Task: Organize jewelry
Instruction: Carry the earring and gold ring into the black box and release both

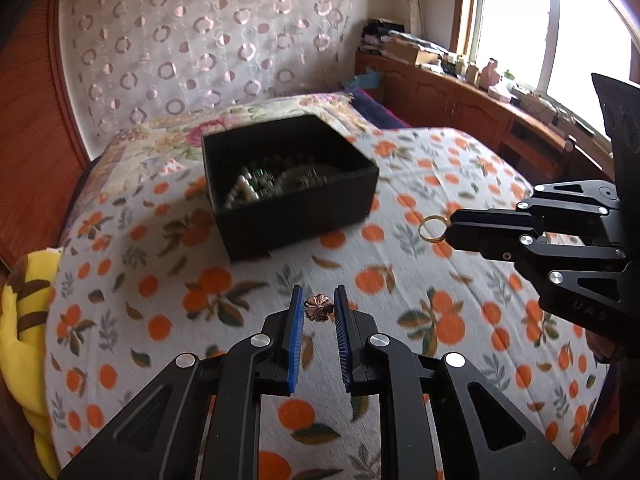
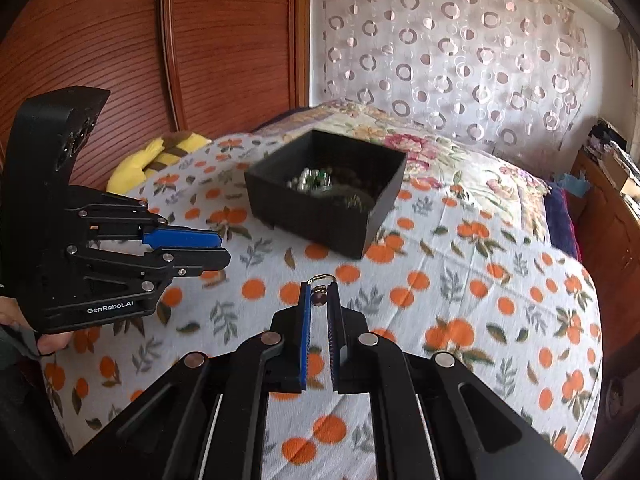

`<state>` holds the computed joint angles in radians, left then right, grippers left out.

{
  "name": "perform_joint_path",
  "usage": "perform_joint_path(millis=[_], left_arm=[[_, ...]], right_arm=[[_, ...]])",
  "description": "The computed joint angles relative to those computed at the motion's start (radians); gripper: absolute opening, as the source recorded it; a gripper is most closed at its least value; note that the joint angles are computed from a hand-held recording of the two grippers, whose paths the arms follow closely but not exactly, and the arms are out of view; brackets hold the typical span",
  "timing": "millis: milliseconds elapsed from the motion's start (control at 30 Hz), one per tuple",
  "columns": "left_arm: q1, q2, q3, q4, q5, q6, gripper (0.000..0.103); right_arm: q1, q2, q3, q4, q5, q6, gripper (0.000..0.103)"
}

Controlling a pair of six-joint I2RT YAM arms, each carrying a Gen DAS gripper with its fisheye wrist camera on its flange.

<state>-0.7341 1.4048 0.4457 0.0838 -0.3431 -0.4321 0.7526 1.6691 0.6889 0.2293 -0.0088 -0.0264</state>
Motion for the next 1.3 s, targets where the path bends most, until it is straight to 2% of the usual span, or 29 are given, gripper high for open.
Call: perform_joint_path(millis=[333,867,1033,1300], left_arm=[[0.120,-0.041,0.058,-0.023,0.049,0.076,0.014],[0.298,0.078,0.187,0.007,0.143,0.165,0.014],[0.324,0.128,0.223,0.014,0.164,0.178,0.014],[0.361,0.236,0.319,0.027,0.191,0.201,0.014]], right_arm=[[-0.044,0.110,0.214,-0.053,-0.053,-0.047,0.009],[-0.104,0.415,0.629,-0.204,-0.116,-0.062,0.010],[-0.118,0.442,0.654,-0.209,-0.123,-0.057,0.010],[-0.134,0.406,0.599,-0.181,-0.124,-0.053,0.010]])
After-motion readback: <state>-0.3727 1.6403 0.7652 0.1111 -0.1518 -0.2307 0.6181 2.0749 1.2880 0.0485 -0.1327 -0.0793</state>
